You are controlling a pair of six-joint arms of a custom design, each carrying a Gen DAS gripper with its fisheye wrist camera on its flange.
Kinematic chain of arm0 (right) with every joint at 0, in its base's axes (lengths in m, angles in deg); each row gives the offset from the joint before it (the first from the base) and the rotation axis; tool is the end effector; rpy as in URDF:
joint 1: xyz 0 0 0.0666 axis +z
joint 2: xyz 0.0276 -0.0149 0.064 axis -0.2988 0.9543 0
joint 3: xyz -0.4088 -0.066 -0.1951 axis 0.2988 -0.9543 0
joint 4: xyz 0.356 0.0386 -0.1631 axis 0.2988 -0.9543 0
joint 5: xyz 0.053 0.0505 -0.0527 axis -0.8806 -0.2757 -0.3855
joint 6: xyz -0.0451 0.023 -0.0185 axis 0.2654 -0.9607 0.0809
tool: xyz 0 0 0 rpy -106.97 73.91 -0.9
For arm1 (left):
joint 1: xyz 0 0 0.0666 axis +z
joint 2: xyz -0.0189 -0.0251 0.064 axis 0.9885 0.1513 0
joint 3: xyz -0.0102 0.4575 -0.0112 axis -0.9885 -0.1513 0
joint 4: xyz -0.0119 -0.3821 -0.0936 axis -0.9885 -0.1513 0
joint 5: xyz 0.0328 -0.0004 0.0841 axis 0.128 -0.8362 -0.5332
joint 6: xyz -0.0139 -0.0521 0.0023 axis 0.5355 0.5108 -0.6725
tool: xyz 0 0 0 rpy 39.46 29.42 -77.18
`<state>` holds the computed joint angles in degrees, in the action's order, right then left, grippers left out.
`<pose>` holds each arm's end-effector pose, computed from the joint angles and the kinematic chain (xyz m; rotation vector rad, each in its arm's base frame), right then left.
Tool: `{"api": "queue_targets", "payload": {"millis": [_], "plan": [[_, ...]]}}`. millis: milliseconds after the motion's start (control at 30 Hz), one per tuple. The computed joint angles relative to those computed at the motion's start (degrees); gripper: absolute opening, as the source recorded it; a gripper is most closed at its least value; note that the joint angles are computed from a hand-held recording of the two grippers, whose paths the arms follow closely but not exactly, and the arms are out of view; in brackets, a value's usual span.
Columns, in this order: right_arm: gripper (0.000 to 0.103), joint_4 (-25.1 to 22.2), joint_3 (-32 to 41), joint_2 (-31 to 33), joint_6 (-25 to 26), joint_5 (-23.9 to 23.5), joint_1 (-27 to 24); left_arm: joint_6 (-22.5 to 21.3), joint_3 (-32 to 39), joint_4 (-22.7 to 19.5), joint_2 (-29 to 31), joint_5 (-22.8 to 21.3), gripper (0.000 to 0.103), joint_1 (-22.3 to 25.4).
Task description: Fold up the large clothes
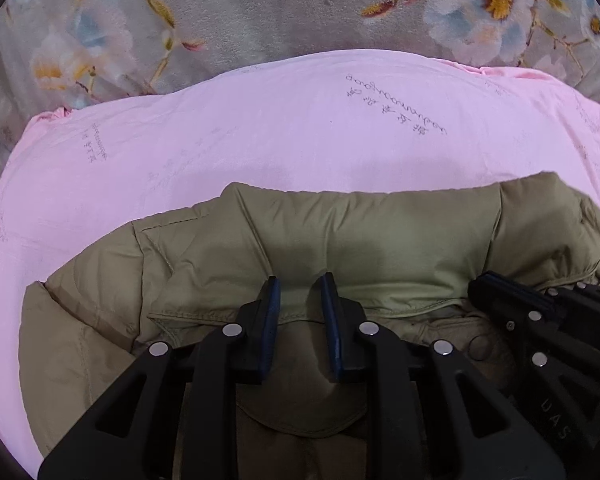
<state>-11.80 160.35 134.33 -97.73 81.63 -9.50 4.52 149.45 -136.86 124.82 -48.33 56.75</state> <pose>0.6154 0.0868 0.4800 0.1328 2.5081 0.2383 0.6536 -0.2917 0.4923 0.4553 2.4553 0.0643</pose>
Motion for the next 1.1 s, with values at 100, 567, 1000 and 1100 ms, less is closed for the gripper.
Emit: {"api": "queue_targets", "payload": {"millis": [100,567,1000,1100], "plan": [[0.000,-0.3,0.3,0.2,0.3,0.7,0.2,-0.6,-1.3,1.5,-0.5,-1.4,0.020,-0.4],[0.000,-0.3,0.3,0.5,0.2,0.0,0.0,-1.4,-2.2,2.5,-0.8,-3.6,0.019,-0.9],[0.000,1.0,-0.8,-0.2,-3.9,-3.5,-1.0,-1.1,-1.8,2.3,-0.7,-5.6,0.024,-1.2],[0.012,-0.2,-4.2,-6.2,-7.6,1.4,0.7,0.8,-5.8,2.1,-4.8,-5.8,0.047,-0.6]]}}
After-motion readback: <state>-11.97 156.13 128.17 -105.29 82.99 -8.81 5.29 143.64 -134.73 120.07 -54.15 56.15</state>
